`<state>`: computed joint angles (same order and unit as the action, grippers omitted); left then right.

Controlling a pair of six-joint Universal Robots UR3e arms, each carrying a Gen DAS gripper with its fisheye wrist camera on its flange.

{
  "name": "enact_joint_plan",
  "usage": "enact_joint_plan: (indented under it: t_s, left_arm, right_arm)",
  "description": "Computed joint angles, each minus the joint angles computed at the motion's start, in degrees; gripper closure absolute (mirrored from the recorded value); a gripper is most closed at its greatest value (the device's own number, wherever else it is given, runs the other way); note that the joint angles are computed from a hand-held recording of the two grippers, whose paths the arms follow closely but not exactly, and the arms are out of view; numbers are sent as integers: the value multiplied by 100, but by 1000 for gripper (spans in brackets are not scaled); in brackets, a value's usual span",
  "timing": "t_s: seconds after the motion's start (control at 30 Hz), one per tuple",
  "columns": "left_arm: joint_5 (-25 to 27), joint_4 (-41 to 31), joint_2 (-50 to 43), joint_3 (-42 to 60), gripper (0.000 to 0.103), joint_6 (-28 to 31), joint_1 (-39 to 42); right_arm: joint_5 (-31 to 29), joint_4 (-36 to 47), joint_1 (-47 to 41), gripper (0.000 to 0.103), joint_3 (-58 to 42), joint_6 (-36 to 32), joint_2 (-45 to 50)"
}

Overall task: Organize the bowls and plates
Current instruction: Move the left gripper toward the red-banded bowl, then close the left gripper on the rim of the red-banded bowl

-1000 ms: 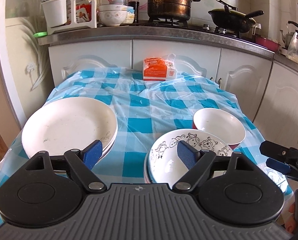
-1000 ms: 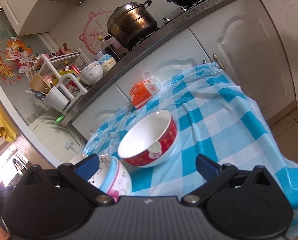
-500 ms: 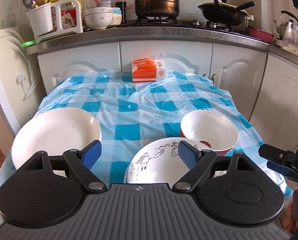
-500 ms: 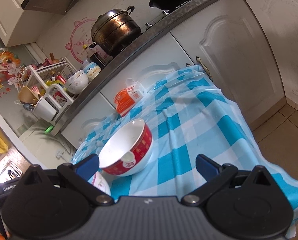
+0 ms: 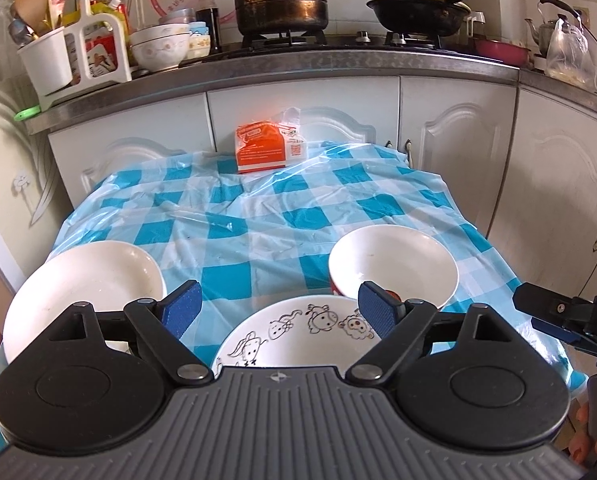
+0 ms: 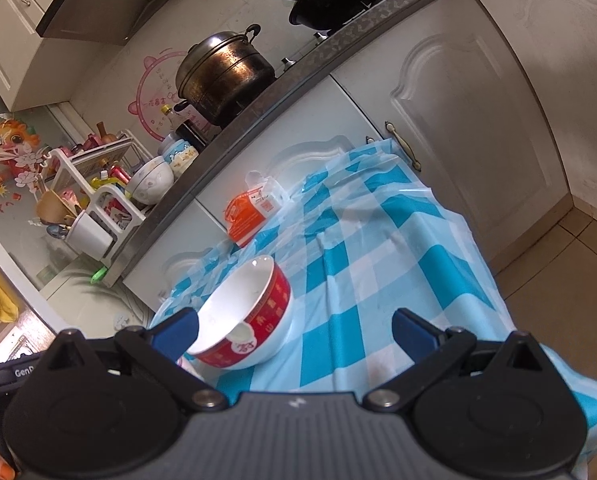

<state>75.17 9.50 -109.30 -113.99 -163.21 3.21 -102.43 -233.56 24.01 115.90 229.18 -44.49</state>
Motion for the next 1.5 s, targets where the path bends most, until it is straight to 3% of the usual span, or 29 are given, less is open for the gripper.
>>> enact_joint_plan:
  t_s: [0.23,0.6,0.9,1.1,1.3,1.5]
  left_arm:
    - [-154,-292,-91,293,0,105,19]
    - [-1054,-1778,-296,1372,0,-15,324]
    - [-910,-3195,-1157,3063,6,-5,24]
    - [-893,-3496,-1511,3504,7,-34,-46]
    - [-871,-4173,-1960,4282,26,-31,-127]
    - [-788,-4856,-2389,5015,54,64,-234]
  right_arm:
    - [10,178,-21,1,-167,-177,10]
    - [191,359,-169,1,-673,-245,141]
    - [592,1042,-282,6,-1627,-312,410]
    - [994,1244,-389,9,-1860,-337,528]
    - [1179,1604,-437,20,-2053,-311,581]
    - [1255,1668,-464,23,-2071,-257,616]
